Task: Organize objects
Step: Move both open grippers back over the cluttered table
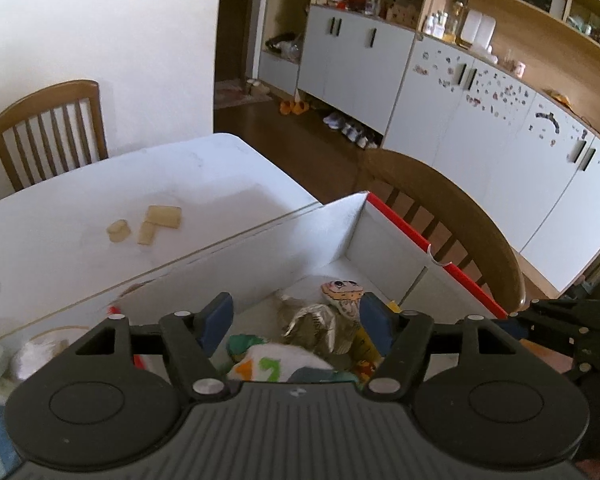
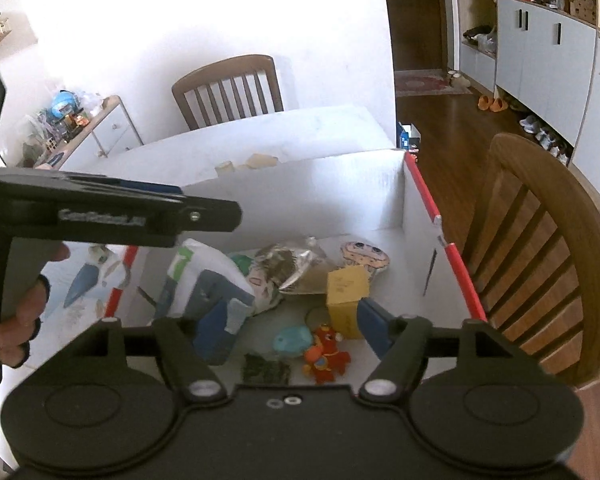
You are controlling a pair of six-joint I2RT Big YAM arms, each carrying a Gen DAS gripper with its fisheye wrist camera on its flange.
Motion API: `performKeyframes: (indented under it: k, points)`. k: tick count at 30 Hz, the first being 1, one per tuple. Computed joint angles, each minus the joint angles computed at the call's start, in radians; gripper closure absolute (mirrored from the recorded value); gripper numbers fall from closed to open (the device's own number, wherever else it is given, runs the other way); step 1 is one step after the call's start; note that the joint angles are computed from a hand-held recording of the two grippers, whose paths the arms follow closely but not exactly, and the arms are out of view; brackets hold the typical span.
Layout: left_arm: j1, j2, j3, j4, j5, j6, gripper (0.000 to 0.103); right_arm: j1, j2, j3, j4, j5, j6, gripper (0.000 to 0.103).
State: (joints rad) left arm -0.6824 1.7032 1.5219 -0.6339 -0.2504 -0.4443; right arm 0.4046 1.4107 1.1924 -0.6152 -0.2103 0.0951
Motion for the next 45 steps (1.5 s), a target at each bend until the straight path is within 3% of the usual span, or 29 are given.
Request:
performKeyframes:
  k: [15,22,32,35,41,45]
  points:
    - [0.038,-0.224,-0.232,0.067,-0.038,0.055,0.018,0.123,-0.045,-0.003,0.04,0.12,0.141,0.009]
    - [0.075,-0.318,-0.319,0.069,-0.036,0.086,0.018,0.202,-0.028,0.021,0.058,0.182,0.19,0.004]
    - [0.191,-0.451,-0.468,0.106,0.061,0.098,0.017,0.3,0.039,0.103,0.032,0.226,0.222,0.004]
    - [0.232,-0.484,-0.506,0.116,0.084,0.112,0.0,0.331,0.063,0.13,0.025,0.238,0.221,0.004]
    - [0.327,-0.534,-0.57,0.129,0.137,0.135,0.0,0.378,0.123,0.191,0.005,0.258,0.224,0.004]
    - [0.393,-0.539,-0.594,0.137,0.128,0.127,0.0,0.402,0.171,0.237,-0.01,0.265,0.228,0.004]
